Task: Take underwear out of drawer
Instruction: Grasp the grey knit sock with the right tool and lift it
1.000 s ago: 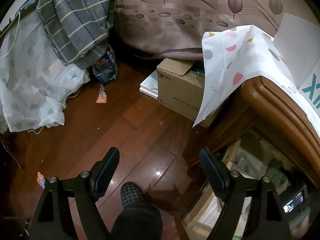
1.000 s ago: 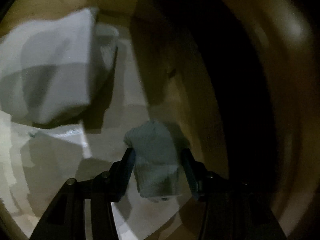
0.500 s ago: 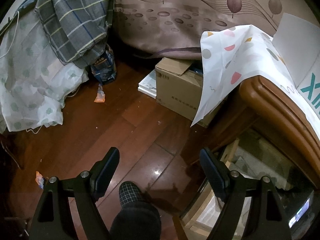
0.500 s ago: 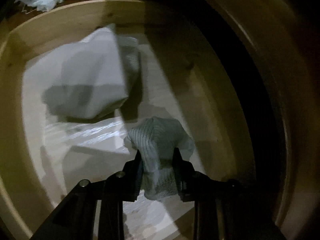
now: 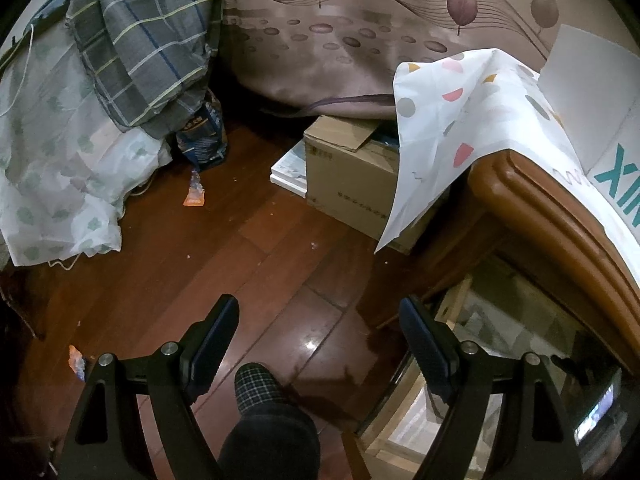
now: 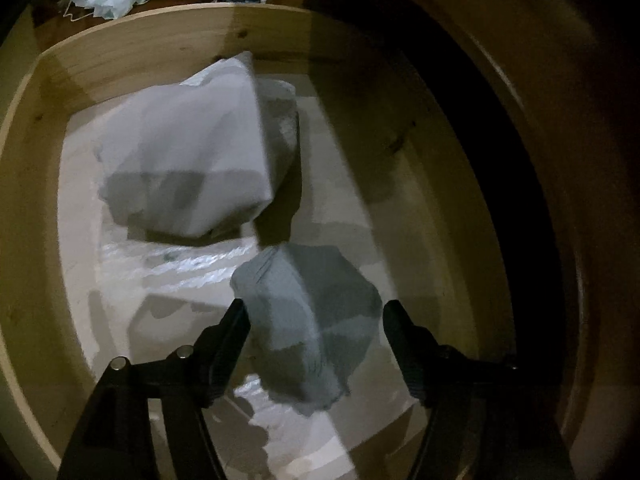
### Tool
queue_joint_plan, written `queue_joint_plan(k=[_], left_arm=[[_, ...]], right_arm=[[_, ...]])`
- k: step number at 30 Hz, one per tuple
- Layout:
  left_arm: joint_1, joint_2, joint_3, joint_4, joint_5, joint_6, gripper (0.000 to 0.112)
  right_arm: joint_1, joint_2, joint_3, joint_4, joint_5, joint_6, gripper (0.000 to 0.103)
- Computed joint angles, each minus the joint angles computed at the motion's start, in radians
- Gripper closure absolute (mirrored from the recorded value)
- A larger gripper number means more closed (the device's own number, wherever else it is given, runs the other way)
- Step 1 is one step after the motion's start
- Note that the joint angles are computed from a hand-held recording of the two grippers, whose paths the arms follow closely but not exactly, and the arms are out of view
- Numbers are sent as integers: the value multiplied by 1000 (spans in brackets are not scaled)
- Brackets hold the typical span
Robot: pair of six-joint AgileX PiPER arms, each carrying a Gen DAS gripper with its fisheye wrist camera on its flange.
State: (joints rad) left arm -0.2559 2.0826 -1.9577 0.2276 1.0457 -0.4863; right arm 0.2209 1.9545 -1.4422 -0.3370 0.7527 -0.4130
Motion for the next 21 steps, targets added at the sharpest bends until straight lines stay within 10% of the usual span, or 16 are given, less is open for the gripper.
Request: queue_joint_plan(k=[16, 21], left_arm=[[-13, 5, -2, 8, 1, -8, 32], [-16, 6, 0, 11, 3, -12, 32]], right_arm=[[-70, 86, -181, 222, 156, -95, 28], [-101, 156, -279, 275, 223, -136, 45]])
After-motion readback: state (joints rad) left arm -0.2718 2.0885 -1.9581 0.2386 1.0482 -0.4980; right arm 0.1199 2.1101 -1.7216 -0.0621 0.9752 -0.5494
